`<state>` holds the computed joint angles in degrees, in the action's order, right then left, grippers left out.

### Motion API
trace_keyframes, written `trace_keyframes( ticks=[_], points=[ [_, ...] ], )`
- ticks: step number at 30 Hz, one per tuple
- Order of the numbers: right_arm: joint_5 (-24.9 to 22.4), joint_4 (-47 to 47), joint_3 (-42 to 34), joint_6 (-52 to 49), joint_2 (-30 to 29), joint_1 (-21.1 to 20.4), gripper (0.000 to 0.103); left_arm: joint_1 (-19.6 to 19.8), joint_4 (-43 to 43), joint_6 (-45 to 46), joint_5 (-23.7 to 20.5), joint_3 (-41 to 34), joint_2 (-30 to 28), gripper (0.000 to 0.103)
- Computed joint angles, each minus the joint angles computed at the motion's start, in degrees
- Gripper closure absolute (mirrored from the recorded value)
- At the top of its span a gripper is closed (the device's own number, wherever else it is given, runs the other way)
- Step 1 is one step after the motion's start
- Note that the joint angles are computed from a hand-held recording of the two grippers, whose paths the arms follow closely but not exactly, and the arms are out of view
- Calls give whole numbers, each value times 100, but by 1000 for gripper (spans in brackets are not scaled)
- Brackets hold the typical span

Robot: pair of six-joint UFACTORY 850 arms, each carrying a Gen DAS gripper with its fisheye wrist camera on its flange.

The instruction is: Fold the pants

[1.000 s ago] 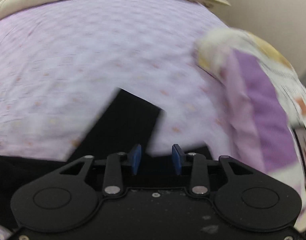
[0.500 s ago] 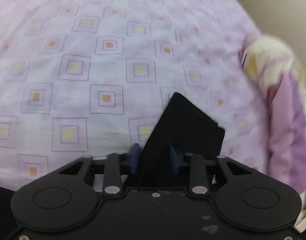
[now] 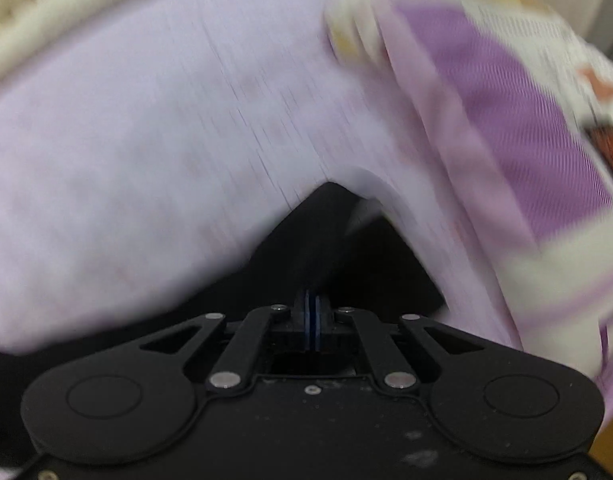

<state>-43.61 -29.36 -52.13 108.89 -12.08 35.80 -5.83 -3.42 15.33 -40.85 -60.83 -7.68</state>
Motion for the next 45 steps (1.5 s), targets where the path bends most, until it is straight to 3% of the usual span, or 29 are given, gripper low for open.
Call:
trace_keyframes(
  ticks=[9,14,21,37,39,42,45],
  points=[
    [240,-102,173,81,-93,23,100,-87,174,-259,163,90,-32,93],
    [106,-355,192,249,-81,-17,100,-88,-320,-54,301,42,8,93],
    [108,29,222,-44,-104,11,100,-38,-173,342,-36,108,-27,89],
    [24,170,68,-380,-316,46,99,675,-1836,2493,-395,377,625,82],
    [2,181,59,-417,-314,55,99,759,-1787,2537,-462,429,759,77],
    [-91,221,-5,-523,-332,75,96,807,-1406,2515,-228,610,1007,77],
    [-235,204,-77,-598,-324,117,87,954,-1087,2483,-41,626,1121,77]
  ],
)
